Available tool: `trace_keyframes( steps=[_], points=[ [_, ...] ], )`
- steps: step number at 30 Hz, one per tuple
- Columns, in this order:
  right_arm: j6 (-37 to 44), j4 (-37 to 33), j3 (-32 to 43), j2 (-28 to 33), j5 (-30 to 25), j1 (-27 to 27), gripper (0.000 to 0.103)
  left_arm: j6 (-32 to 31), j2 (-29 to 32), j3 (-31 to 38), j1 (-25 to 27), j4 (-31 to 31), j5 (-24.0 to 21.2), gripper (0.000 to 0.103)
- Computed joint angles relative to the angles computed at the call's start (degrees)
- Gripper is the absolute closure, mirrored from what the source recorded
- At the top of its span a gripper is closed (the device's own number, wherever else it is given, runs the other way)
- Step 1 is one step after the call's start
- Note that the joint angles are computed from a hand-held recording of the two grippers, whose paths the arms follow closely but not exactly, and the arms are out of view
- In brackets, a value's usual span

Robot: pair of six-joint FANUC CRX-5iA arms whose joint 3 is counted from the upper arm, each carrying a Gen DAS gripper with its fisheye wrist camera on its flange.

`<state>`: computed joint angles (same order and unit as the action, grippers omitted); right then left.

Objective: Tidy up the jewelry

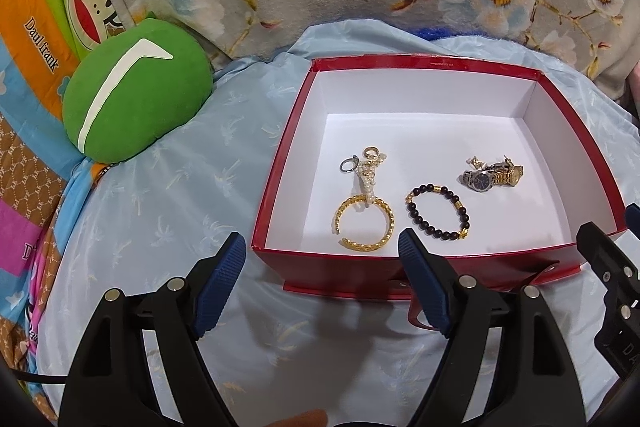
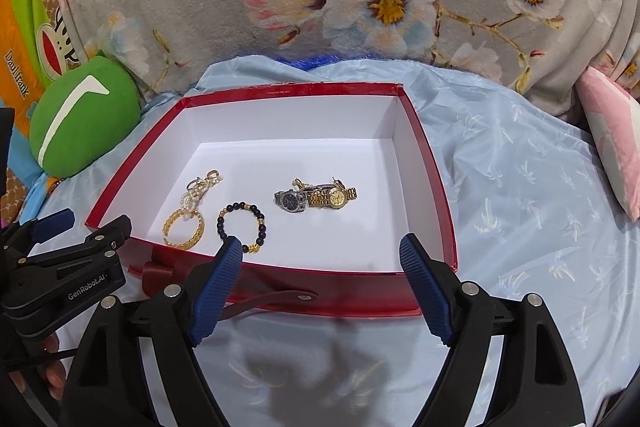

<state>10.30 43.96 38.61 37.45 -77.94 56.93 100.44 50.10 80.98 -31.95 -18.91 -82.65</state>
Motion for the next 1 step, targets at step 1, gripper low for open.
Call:
trace_keyframes(
  steps=[1],
  points=[
    [-0.02,-0.06,-0.06,-0.05,0.11,-0.01,0.023,-0.08,-0.16,-0.26,-0.04,-0.02,0.24,0.027]
  ],
)
